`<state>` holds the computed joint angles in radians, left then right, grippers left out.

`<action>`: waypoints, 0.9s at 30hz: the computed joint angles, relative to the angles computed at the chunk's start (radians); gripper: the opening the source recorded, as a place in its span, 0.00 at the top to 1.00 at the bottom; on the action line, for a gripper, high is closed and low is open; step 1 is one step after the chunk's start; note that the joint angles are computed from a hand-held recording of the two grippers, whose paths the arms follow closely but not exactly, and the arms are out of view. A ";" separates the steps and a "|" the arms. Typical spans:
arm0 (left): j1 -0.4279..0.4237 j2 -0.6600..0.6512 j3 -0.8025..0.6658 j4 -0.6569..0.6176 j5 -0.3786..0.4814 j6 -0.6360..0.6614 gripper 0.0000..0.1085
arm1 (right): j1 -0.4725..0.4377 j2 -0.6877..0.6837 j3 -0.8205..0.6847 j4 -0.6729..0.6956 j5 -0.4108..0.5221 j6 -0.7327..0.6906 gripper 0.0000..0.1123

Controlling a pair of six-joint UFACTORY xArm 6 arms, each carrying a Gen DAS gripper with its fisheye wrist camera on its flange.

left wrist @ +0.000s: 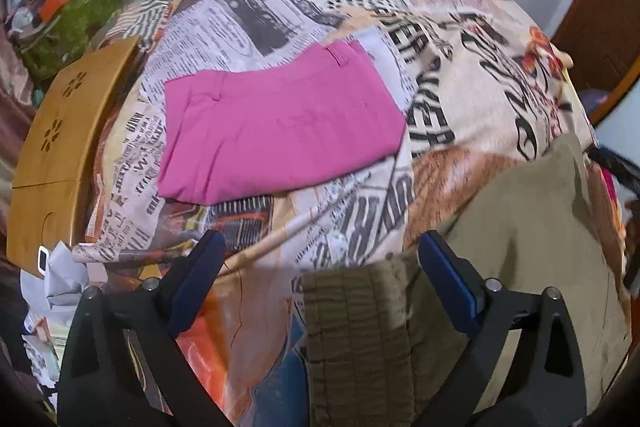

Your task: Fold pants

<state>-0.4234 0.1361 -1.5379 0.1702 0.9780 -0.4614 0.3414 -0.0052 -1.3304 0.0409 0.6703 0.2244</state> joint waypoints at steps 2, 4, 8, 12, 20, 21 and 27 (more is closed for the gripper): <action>-0.001 -0.003 0.009 -0.012 0.005 0.013 0.10 | -0.001 0.027 -0.022 -0.012 0.005 -0.004 0.30; 0.000 -0.002 0.018 -0.028 0.012 0.021 0.11 | -0.002 0.053 -0.045 -0.006 0.018 -0.015 0.35; 0.013 0.017 0.019 -0.119 0.027 0.063 0.14 | -0.001 0.093 -0.070 0.025 0.038 -0.055 0.50; -0.001 0.037 0.012 -0.106 0.043 0.073 0.17 | 0.004 0.093 -0.055 0.034 0.006 -0.064 0.57; -0.037 0.003 0.070 0.022 -0.031 0.009 0.36 | 0.005 0.056 0.019 -0.002 -0.069 -0.011 0.95; -0.038 -0.002 0.077 0.036 -0.036 -0.006 0.36 | 0.007 0.051 0.025 -0.032 -0.081 0.006 0.95; -0.030 -0.008 0.093 0.064 -0.061 -0.074 0.37 | 0.011 0.080 -0.005 -0.161 -0.078 0.100 0.96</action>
